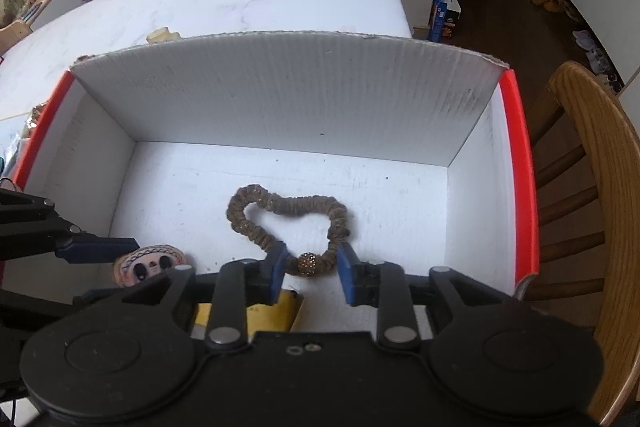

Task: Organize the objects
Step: 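Open the right gripper to drop the bracelet while the left drops the plush, then withdraw both tools from the shoebox toward the remaining pile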

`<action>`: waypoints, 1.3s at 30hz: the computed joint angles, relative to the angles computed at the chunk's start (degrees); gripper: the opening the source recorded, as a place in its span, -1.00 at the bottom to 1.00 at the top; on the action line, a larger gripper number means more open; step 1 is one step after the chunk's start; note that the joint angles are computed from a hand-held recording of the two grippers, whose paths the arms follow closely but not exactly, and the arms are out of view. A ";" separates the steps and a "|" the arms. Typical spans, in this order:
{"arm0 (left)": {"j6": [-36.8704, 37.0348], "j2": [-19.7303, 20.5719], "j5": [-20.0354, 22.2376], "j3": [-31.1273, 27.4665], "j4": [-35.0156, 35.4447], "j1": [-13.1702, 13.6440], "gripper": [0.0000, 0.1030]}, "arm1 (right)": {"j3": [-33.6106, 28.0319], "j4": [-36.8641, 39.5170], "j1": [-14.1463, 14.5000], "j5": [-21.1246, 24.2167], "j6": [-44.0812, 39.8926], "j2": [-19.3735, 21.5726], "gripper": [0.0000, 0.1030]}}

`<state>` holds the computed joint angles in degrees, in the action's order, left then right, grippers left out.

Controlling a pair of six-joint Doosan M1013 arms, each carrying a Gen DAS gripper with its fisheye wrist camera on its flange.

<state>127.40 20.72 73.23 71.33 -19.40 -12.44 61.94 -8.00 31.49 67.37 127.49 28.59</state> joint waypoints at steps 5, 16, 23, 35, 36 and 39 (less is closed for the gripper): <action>1.82 -1.27 -0.98 1.08 0.07 -0.34 0.17 | 1.39 -0.28 0.23 -2.28 0.20 -1.30 -0.22; 1.91 -2.96 -2.44 1.37 -5.95 2.26 0.18 | 3.76 -3.82 1.81 -7.34 2.59 -4.59 0.16; 3.67 -4.58 -2.41 1.82 -10.66 4.88 0.18 | 4.70 -8.73 3.94 -8.43 7.23 -6.30 0.42; 7.17 -6.92 -2.99 2.73 -17.42 10.93 0.46 | 3.45 -15.95 8.70 -10.19 15.13 -6.90 0.68; 7.57 -7.07 -3.08 2.86 -17.65 11.46 0.48 | 3.04 -16.20 9.10 -10.18 15.57 -6.69 0.70; 8.57 -7.37 -3.30 3.19 -18.53 13.11 0.56 | 1.55 -17.33 10.40 -9.81 16.48 -5.86 0.73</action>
<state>135.97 13.35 69.93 74.52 -37.92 0.67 63.49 -25.32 41.89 57.57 143.96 22.74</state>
